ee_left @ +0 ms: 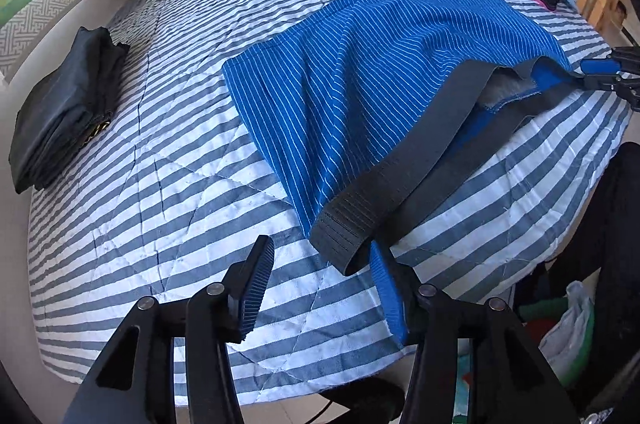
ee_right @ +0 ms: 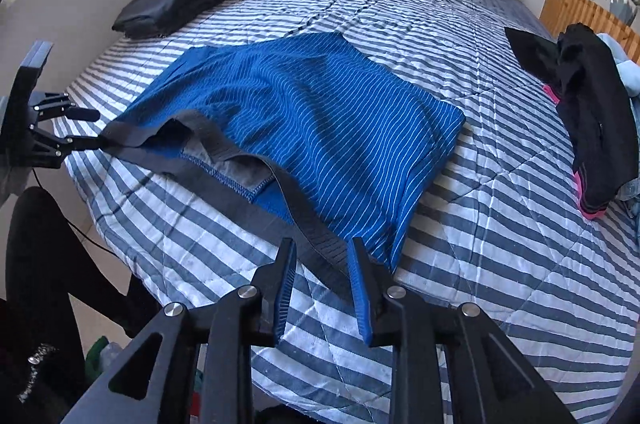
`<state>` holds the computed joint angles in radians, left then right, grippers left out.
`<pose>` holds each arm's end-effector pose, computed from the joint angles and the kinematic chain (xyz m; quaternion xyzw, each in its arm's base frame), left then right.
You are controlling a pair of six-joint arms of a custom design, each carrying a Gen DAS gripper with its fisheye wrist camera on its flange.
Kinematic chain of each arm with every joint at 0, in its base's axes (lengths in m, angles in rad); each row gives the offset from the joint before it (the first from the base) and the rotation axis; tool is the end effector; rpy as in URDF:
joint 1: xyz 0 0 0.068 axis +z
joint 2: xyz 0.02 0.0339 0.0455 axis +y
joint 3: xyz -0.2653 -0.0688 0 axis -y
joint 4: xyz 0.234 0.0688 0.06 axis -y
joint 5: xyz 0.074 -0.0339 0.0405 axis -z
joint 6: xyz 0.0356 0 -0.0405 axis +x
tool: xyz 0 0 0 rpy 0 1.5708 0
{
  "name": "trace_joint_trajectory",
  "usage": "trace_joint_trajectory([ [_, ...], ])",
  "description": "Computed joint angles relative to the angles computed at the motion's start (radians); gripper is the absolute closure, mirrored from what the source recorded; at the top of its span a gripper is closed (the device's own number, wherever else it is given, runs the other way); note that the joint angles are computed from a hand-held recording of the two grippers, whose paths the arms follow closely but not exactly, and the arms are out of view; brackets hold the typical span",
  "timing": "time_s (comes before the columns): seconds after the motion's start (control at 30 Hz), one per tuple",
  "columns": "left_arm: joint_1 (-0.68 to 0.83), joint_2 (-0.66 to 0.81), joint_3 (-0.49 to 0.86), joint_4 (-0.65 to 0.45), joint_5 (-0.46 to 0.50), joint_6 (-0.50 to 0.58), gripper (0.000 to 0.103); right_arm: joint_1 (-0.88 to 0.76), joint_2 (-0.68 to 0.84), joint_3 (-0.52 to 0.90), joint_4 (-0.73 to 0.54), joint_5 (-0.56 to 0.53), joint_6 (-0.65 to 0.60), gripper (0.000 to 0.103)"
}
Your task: Fold small clothes
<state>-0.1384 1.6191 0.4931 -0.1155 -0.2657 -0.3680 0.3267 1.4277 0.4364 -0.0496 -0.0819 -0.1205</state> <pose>0.2219 -0.0215 0.0905 -0.1336 0.9689 0.0858 0.1900 0.2035 0.0720 0.1187 -0.2243 0.9379 0.0662 0.2562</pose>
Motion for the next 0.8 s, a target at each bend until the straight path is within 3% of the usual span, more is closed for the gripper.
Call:
trace_joint_trajectory([
  [0.13,-0.007,0.058,0.033,0.003,-0.015,-0.011,0.074,-0.001,0.018,0.003,0.013,0.013,-0.017,0.079],
  [0.3,0.002,0.099,0.055,0.008,-0.013,-0.015,0.088,0.069,0.098,0.040,0.030,0.117,-0.018,0.079],
  [0.33,0.008,0.100,0.054,0.011,-0.012,-0.012,0.092,0.078,0.115,0.049,0.031,0.141,-0.011,0.082],
  [0.37,0.009,0.095,0.054,0.007,-0.017,-0.014,0.094,0.082,0.117,0.048,0.041,0.158,-0.005,0.095],
  [0.43,0.008,0.079,0.050,-0.008,-0.036,-0.021,0.101,0.083,0.099,0.048,0.029,0.175,0.006,0.101],
  [0.6,0.003,-0.054,-0.019,-0.028,-0.032,-0.005,0.101,0.071,-0.102,-0.029,-0.039,0.177,-0.011,0.102],
  [0.8,-0.065,0.057,0.004,-0.032,-0.019,0.002,0.093,0.105,-0.008,-0.073,0.044,0.236,-0.010,0.102],
])
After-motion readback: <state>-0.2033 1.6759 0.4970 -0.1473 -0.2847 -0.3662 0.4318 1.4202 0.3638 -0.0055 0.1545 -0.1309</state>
